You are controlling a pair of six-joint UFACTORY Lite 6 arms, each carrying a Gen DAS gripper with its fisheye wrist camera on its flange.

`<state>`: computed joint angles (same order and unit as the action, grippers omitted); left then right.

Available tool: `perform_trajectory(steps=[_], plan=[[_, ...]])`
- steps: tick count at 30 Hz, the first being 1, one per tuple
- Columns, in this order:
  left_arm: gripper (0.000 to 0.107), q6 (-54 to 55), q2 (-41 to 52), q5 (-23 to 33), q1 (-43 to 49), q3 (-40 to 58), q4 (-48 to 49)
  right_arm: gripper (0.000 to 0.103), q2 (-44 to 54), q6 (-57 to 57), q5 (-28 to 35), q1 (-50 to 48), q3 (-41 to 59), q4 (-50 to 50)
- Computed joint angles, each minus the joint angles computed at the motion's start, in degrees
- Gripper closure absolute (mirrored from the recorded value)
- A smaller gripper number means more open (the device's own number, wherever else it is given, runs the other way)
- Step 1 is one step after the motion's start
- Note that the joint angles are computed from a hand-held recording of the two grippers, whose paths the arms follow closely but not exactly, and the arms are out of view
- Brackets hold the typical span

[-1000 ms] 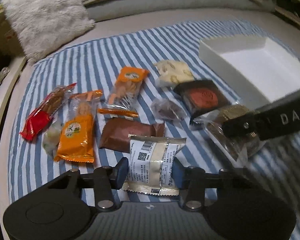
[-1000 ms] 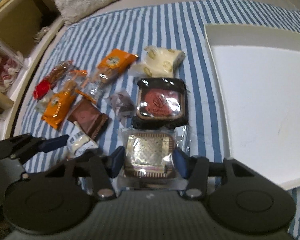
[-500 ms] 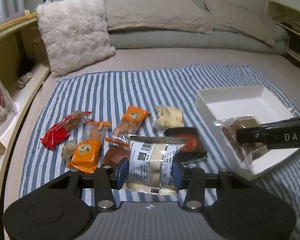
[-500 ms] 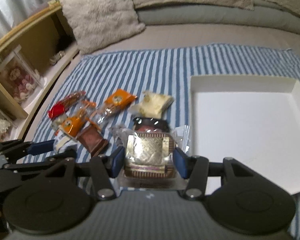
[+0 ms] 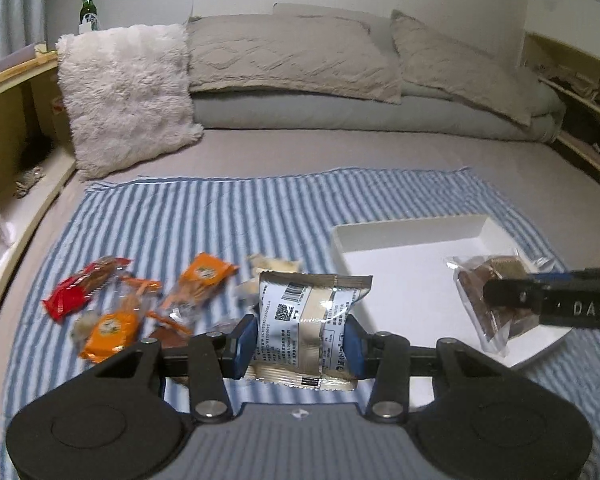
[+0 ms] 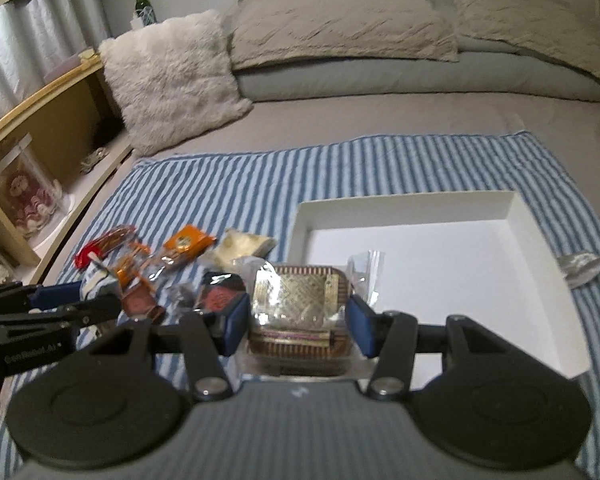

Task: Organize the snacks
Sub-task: 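Carry the square cake into the box with the right tool while the left carries the packet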

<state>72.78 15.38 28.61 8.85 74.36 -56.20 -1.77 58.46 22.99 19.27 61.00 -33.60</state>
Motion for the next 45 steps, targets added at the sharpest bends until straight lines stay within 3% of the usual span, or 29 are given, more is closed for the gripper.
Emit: perform_trajectory(steps=[17, 21, 30, 39, 45], plan=[[0.06, -18.88, 4.62, -7.41, -15.69, 3.98, 9.54, 0.044, -15.65, -9.81, -1.08, -11.73, -13.18, 1.74], [0.06, -24.97, 7.72, -7.35, -17.95, 6.76, 12.91, 0.044, -17.36, -17.25, -2.62, -16.98, -15.37, 6.13], [0.06, -42.15, 20.59, -3.04, -21.8, 20.14, 26.05, 0.044, -13.52, -25.25, -4.82, -25.89, -15.64, 10.06], [0.06, -50.98, 33.07, 2.98, -22.73, 34.53, 31.93, 0.044, -3.96, -21.28, -6.61, -27.53, -11.37, 6.16], [0.059, -49.75, 37.78, 4.15, -22.02, 40.73, 28.78, 0.044, 1.23, -12.2, -6.53, -25.96, -8.42, -2.22]])
